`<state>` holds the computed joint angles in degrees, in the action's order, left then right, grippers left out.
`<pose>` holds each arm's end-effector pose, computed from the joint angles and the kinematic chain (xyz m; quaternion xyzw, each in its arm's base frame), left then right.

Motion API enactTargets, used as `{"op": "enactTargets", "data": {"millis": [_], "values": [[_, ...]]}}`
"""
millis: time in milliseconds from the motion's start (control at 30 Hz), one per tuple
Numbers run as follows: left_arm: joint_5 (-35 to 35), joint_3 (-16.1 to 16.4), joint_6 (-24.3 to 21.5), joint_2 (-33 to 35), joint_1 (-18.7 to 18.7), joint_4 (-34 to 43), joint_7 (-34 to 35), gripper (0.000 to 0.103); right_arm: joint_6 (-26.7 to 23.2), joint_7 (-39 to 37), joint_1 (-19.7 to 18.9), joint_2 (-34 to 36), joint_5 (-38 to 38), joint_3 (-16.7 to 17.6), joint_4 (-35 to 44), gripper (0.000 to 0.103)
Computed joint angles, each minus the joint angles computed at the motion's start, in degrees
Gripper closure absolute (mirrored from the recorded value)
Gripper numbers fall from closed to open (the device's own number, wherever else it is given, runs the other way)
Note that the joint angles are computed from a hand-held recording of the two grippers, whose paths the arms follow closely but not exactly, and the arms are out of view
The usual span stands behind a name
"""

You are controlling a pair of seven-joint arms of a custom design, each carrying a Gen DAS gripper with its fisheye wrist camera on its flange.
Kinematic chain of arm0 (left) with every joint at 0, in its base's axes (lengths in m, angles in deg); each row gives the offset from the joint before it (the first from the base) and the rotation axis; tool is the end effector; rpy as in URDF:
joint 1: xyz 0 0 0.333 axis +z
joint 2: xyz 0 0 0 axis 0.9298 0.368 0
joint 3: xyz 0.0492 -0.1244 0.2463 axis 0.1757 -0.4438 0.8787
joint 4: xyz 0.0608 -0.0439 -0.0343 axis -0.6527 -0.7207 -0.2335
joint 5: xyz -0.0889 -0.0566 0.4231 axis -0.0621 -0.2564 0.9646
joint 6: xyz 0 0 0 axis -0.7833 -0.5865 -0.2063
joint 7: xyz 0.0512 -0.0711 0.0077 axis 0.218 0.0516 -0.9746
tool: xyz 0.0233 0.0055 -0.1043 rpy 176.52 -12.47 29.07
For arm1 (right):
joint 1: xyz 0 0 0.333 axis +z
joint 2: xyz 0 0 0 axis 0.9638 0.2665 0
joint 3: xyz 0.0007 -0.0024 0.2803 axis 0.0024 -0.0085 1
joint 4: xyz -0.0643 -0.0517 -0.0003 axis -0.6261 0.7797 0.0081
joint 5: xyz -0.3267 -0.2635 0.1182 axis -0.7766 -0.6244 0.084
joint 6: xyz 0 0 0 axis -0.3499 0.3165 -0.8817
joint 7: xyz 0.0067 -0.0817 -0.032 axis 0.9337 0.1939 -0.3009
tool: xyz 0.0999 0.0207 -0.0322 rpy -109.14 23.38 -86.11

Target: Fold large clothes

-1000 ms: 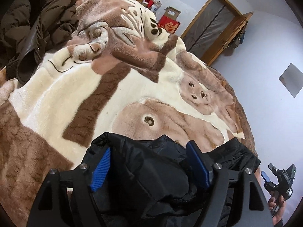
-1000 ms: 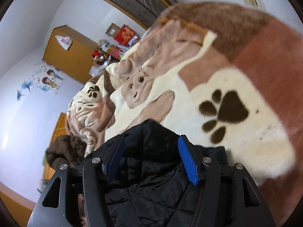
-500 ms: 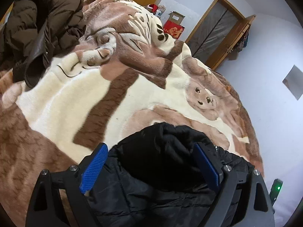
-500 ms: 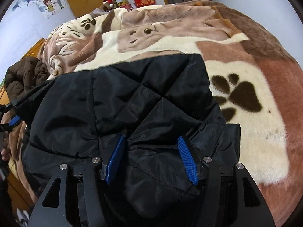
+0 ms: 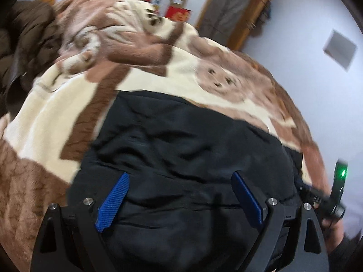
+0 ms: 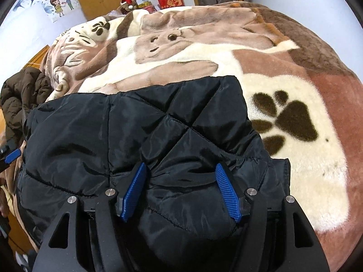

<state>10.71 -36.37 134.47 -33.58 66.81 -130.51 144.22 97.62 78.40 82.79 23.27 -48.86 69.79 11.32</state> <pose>0.6202 -0.0967 0.5495 -0.7621 0.5397 -0.3179 0.1637 0.7385 0.1481 0.5344 -0.7600 0.5861 -0.0887 0.2664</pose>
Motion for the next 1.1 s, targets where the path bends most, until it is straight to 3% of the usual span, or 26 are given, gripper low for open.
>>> {"op": "enactTargets", "data": {"millis": [200, 300, 367, 633, 767, 900, 1000, 1100], "values": [[5.51, -1.36, -2.73, 7.5, -1.92, 8.97, 4.51, 0.01, 3.3, -2.67, 0.26, -3.95, 0.14, 0.34, -3.2, 0.04], [9.01, -0.58, -9.31, 14.55, -2.55, 17.22, 3.11, 0.01, 1.51, -2.33, 1.08, -1.85, -2.09, -0.27, -0.17, 0.04], [9.15, 0.16, -11.13, 17.7, -2.5, 20.17, 2.39, 0.01, -1.26, -0.57, 1.54, 0.93, -4.06, -0.94, 3.27, 0.04], [13.42, 1.6, -8.78, 21.28, -3.33, 21.02, 1.01, 0.005, -3.15, 0.76, 1.32, 6.57, -4.95, -0.91, 8.75, 0.039], [12.96, 1.55, -10.57, 23.37, -3.26, 24.03, 1.78, 0.003, -3.39, 1.29, 1.66, 8.09, -6.29, -1.12, 10.2, 0.039], [12.54, 1.61, -11.93, 20.41, -2.93, 22.65, 2.72, 0.007, -6.62, 1.84, 1.63, 8.88, -7.02, -1.24, 12.95, 0.039], [15.49, 2.49, -6.08, 13.77, -2.22, 15.2, 0.85, 0.007, -3.99, 1.49, 1.35, 5.45, -6.71, -1.09, 9.36, 0.039], [19.44, 3.25, -6.18, 11.67, -0.93, 12.98, -1.98, 0.007, -2.61, 0.26, 0.77, 4.9, -4.91, -0.35, 9.57, 0.039]]}}
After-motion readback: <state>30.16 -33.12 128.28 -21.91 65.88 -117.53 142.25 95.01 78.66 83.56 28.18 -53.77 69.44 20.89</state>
